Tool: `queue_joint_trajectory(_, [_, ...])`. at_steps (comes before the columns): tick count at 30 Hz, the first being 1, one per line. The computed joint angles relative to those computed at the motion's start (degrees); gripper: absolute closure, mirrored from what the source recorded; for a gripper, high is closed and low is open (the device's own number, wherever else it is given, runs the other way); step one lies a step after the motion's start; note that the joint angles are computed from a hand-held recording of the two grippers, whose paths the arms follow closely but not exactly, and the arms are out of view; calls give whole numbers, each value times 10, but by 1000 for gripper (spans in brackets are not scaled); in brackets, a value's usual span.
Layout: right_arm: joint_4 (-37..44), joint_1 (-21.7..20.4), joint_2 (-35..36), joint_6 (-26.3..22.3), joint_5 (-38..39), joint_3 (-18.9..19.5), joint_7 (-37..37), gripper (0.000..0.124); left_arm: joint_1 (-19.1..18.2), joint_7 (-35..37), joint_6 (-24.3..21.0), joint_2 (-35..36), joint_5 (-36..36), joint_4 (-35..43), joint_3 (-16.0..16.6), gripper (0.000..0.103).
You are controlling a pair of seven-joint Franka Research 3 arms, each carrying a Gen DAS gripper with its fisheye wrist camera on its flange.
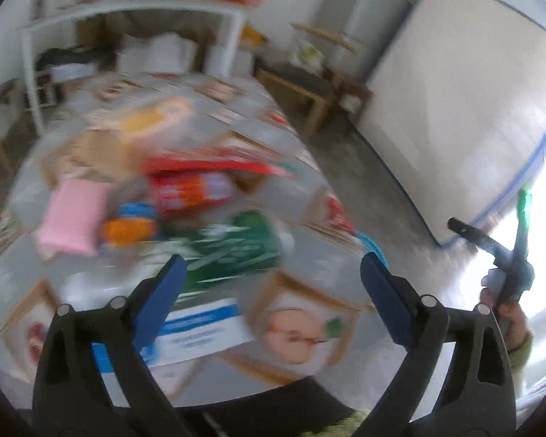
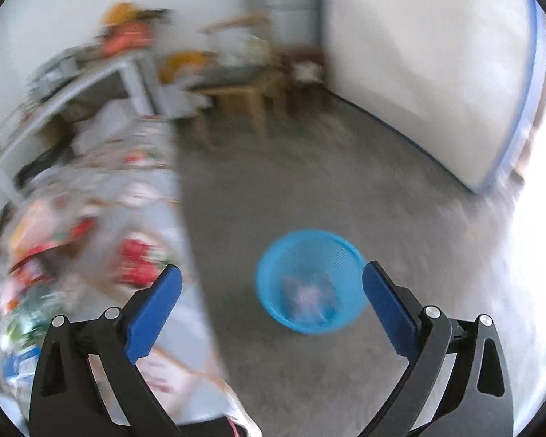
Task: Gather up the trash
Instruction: 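Move the right tool back to the table toward the red snack bag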
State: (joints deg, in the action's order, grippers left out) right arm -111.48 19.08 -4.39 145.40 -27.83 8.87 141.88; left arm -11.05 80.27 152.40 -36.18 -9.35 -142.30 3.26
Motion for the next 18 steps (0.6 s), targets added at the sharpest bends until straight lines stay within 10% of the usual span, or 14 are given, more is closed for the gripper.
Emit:
queue_joint_trajectory(5, [63, 38, 67, 94, 192, 3, -163, 27, 23, -1, 18, -69, -15, -60, 45, 8])
queue_joint_trajectory(12, [194, 60, 172, 49, 499, 34, -327, 29, 48, 19, 32, -124, -27, -111, 88, 8])
queue_joint_trajectory(18, [329, 77, 275, -28, 573, 35, -328, 48, 77, 35, 36, -163, -9, -152, 96, 8])
